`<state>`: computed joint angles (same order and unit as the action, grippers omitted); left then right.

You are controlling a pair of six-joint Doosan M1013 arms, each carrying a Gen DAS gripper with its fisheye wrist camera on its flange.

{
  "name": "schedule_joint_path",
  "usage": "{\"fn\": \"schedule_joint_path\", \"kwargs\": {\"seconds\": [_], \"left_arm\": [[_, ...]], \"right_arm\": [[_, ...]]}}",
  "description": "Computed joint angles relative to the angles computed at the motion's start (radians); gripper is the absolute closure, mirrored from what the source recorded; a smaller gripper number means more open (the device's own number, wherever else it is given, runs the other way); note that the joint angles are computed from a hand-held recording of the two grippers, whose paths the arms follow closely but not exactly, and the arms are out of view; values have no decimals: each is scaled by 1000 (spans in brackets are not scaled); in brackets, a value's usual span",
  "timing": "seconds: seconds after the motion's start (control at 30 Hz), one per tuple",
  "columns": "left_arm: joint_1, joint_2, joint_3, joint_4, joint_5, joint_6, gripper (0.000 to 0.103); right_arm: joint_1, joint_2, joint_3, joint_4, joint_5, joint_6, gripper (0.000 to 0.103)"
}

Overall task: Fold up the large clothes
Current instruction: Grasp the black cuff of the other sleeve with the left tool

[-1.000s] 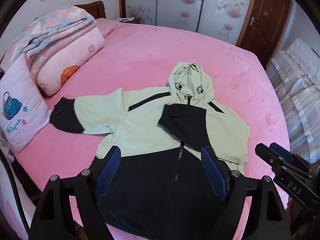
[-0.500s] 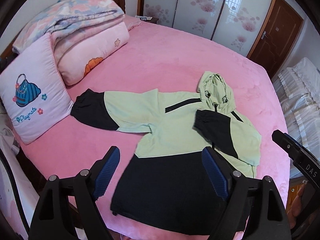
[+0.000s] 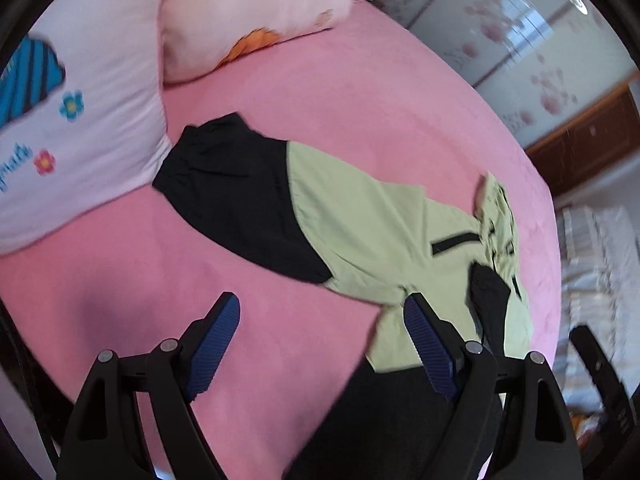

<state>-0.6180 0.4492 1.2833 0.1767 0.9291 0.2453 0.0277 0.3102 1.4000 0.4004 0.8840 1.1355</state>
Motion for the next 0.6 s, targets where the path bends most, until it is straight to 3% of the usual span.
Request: {"fn": "schedule_joint_path", "kwargs": {"seconds": [0.2, 0.27, 0.43, 0.6], "left_arm": [[82, 11, 176, -43, -261, -121, 20], [100, 28, 210, -57, -314, -163, 20], [130, 57, 255, -83, -417, -208, 20], [134, 82, 250, -49, -467, -214, 15]], "right_arm": [[53, 73, -10, -32, -18, -1, 45], [65, 94, -11, -55, -35, 6, 46], [77, 147, -32, -107, -52, 83, 46], [74, 190, -58, -137, -46, 158, 46]]}}
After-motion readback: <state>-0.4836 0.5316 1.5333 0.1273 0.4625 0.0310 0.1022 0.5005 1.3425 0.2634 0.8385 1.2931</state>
